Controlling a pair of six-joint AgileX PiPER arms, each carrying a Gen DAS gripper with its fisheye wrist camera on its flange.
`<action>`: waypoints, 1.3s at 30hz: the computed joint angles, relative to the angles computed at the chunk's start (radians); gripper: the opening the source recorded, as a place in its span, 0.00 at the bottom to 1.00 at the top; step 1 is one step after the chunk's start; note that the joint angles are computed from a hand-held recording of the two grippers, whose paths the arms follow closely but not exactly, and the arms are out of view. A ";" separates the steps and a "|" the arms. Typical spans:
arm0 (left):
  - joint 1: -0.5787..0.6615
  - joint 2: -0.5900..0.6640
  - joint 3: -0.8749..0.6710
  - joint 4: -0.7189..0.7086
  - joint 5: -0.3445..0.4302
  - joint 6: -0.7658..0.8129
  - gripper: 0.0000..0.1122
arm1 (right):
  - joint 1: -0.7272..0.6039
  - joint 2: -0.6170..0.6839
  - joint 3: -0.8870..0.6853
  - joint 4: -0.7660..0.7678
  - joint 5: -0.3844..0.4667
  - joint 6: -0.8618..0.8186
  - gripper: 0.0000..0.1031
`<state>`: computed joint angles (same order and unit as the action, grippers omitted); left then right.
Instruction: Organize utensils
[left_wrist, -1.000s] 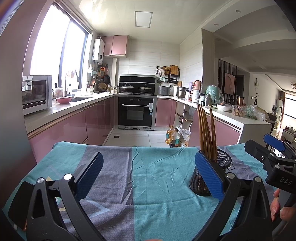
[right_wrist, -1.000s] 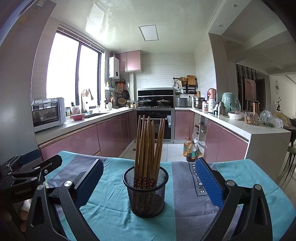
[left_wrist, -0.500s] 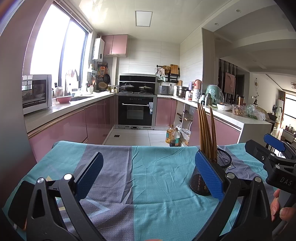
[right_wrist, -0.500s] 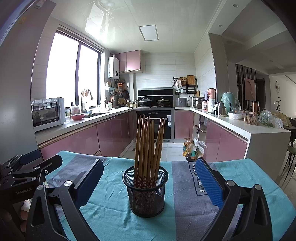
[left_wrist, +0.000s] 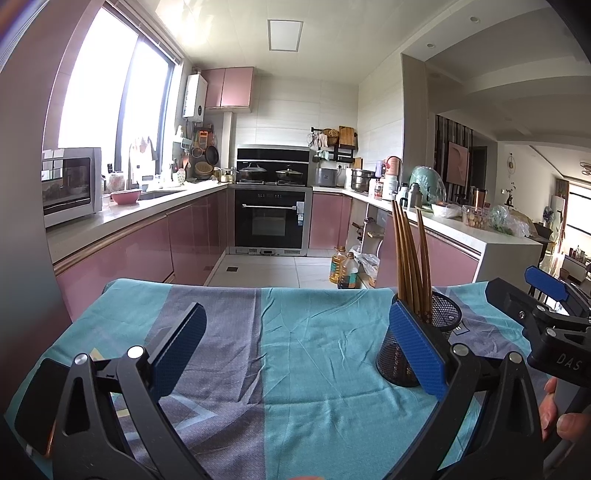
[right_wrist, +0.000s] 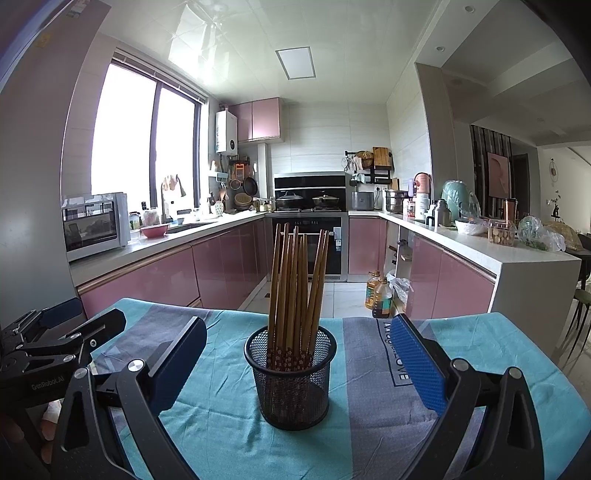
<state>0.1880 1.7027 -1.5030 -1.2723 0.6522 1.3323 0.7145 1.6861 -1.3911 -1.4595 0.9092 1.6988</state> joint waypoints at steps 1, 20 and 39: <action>-0.002 0.003 -0.006 0.005 -0.001 -0.005 0.87 | 0.000 0.000 0.000 0.002 -0.001 -0.002 0.93; 0.005 -0.012 0.017 0.006 0.003 0.002 0.87 | -0.001 -0.005 0.008 -0.001 0.000 0.006 0.93; 0.008 -0.015 0.016 0.014 0.009 -0.006 0.87 | 0.012 -0.023 0.017 -0.009 0.020 0.008 0.93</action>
<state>0.1959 1.6880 -1.4875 -1.2583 0.6610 1.3265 0.7266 1.6630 -1.3738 -1.4687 0.9295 1.7070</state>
